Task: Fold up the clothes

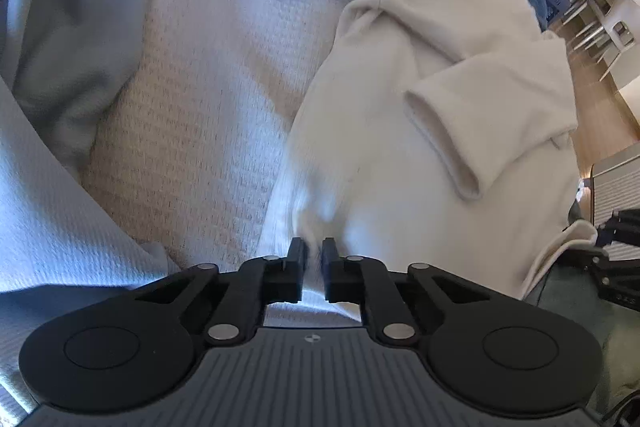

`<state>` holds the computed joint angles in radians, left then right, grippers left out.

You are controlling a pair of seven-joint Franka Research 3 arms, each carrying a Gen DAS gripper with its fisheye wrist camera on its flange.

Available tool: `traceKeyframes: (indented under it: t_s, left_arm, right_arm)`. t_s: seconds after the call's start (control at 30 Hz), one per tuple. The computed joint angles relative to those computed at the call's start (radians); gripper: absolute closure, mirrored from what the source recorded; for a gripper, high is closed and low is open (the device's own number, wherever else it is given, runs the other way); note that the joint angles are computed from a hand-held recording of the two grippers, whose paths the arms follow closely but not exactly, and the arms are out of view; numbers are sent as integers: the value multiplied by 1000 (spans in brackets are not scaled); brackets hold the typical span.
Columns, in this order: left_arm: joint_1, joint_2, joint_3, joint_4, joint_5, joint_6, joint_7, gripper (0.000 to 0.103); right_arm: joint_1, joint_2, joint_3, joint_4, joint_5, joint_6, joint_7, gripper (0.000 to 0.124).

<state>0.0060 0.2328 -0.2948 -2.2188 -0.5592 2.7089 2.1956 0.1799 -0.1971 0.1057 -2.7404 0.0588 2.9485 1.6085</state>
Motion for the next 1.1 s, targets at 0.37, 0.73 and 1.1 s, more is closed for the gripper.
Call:
traceKeyframes:
  t_s: [0.37, 0.73, 1.1]
  left_arm:
    - [-36, -105, -3, 47, -185, 15, 240, 98]
    - [-83, -167, 49, 19, -263, 20, 358, 15]
    - [-141, -149, 64, -15, -289, 103, 606, 11]
  right_arm:
    - [-435, -203, 330, -67, -237, 161, 404, 109]
    - [-579, -155, 414, -45, -299, 149, 502, 109]
    - [-564, -117, 371, -14, -428, 111, 589, 109]
